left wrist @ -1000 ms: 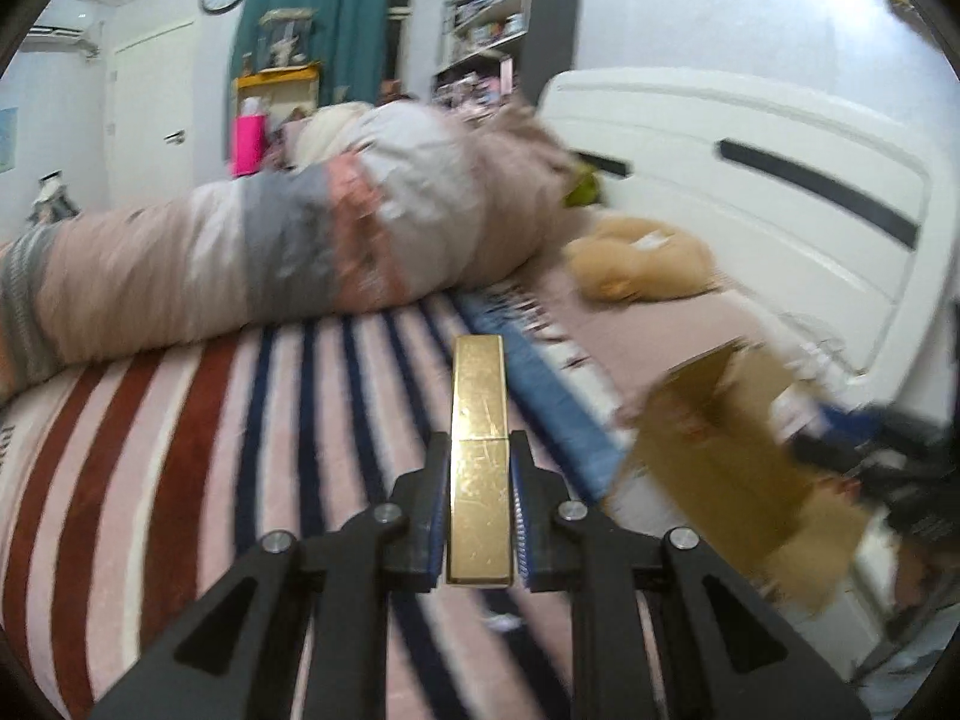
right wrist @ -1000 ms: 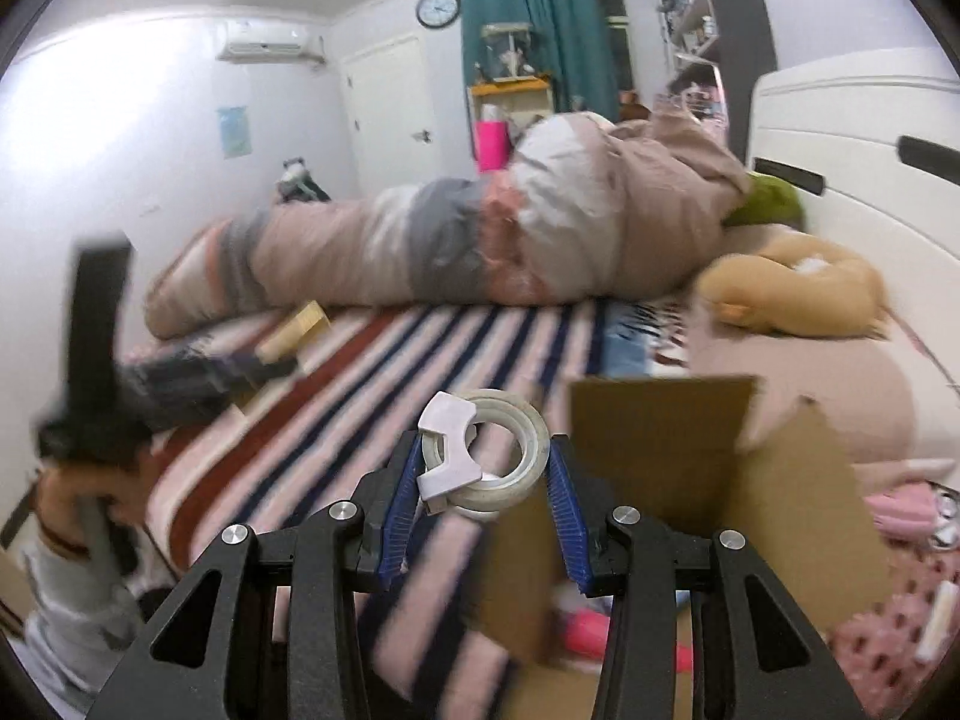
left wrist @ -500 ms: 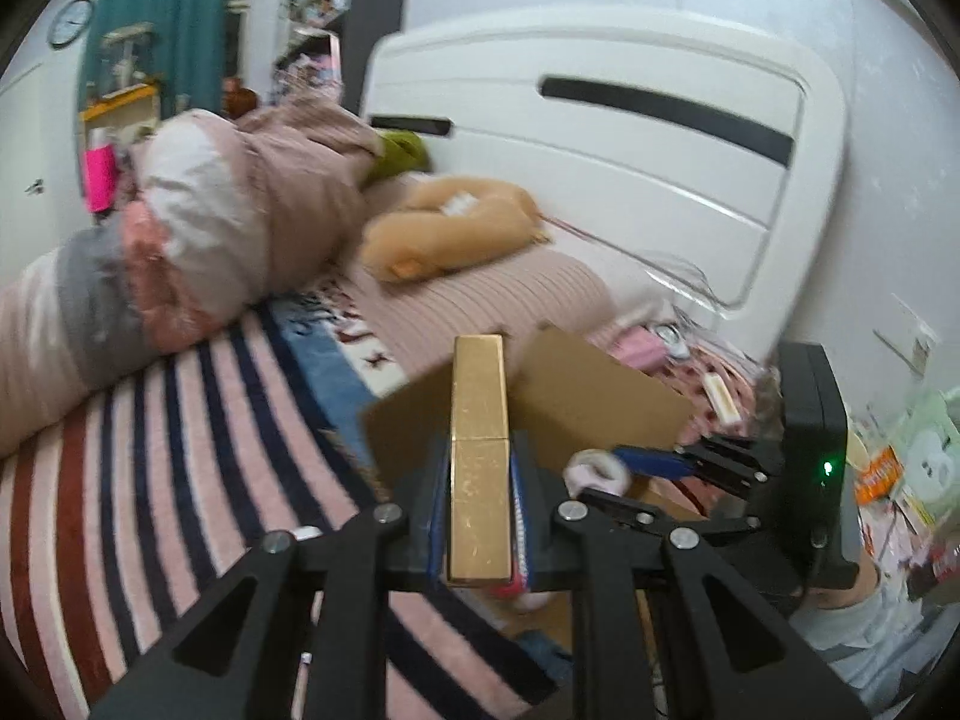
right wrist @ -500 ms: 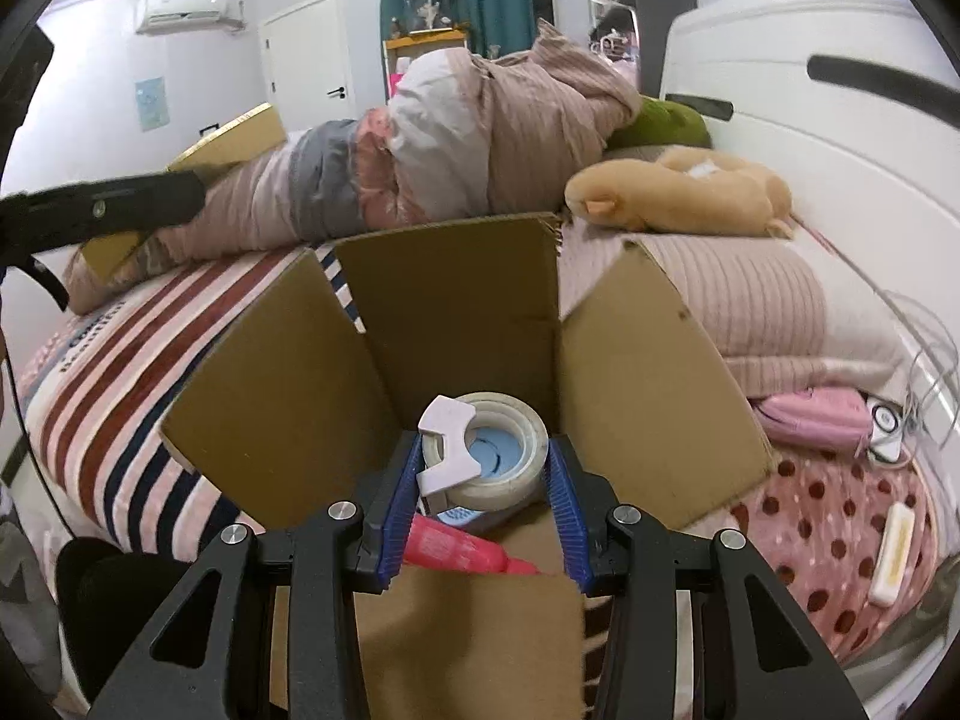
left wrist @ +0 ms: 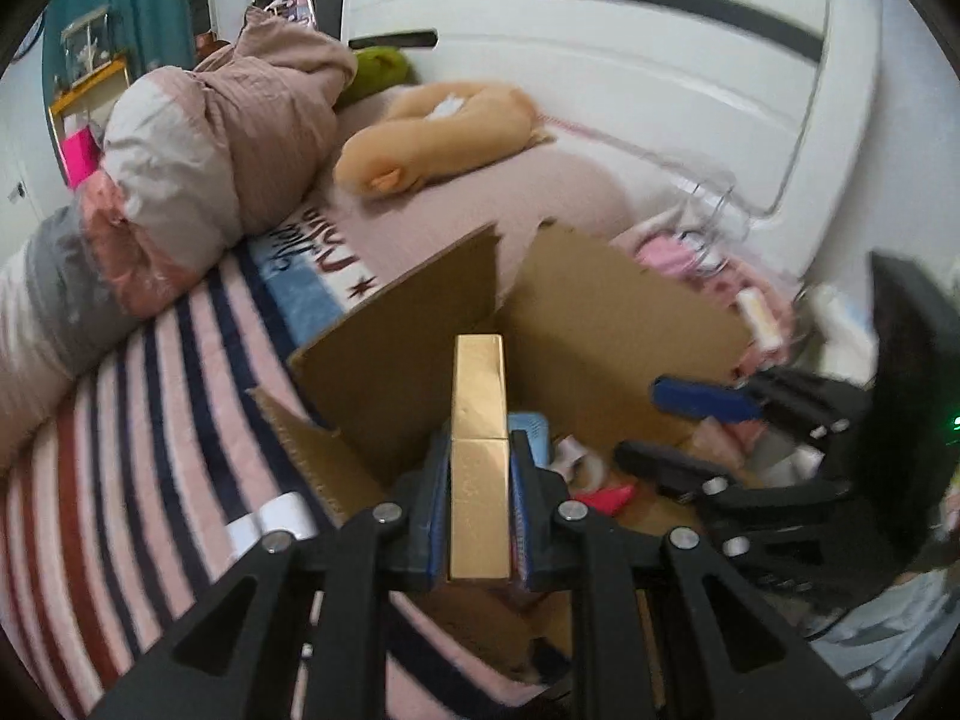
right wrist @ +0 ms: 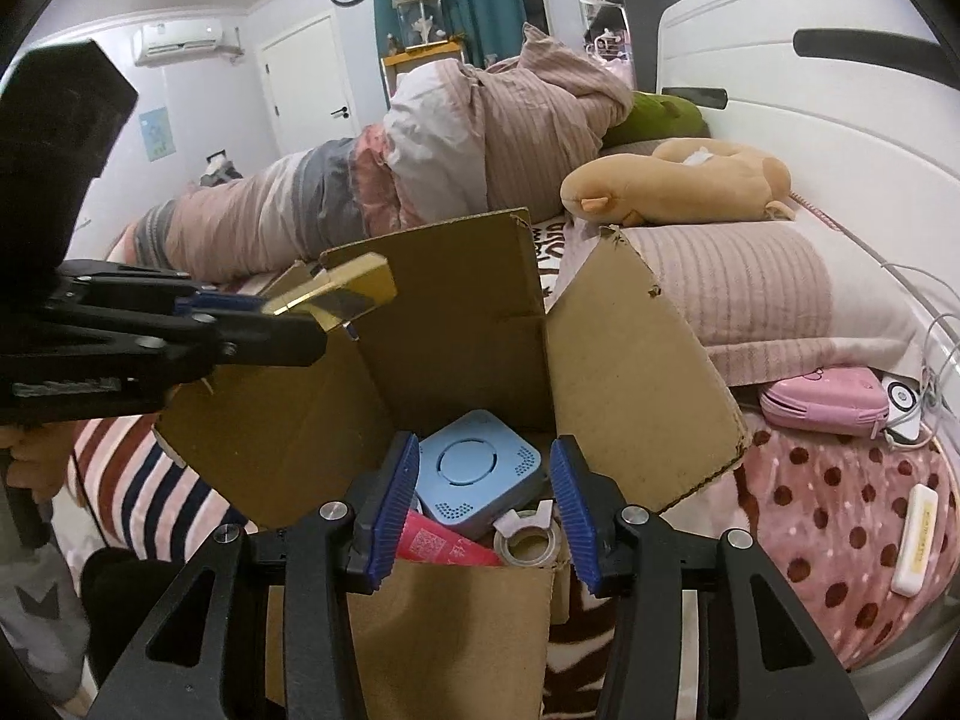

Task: Organize rigid objects
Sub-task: 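Drop the gold tube into the box with the left tool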

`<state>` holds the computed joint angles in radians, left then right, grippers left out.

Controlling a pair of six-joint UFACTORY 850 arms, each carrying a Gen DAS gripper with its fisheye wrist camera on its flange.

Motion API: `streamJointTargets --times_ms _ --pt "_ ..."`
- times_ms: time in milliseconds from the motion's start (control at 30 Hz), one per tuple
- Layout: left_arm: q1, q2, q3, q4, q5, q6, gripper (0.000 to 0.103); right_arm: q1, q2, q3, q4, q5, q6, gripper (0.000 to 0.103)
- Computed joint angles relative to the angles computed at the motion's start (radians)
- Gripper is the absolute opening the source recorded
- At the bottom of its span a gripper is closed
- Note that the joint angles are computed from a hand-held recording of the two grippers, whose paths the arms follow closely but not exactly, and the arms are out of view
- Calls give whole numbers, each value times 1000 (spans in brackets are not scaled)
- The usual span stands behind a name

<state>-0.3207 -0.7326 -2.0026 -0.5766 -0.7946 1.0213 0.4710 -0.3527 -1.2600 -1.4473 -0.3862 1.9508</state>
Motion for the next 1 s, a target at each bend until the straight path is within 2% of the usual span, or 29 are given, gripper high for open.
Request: streamJointTargets --times_ms 367,500,700,767,867,1000 --pt "2 19 27 10 54 -2 16 11 19 19 -50 -2 56 42" --pt "17 26 36 -19 60 0 19 11 10 5 -4 -1 6 43" --pt "73 57 66 -142 72 62 41 20 -18 -53 92 -13 -126 43" --pt "99 69 78 -207 63 102 53 30 -29 -81 98 -28 -148 43" --pt "150 96 113 -299 88 173 60 51 -44 -127 57 -38 -130 43" --pt "213 97 123 -378 106 232 70 83 -93 -225 31 -4 -161 43"
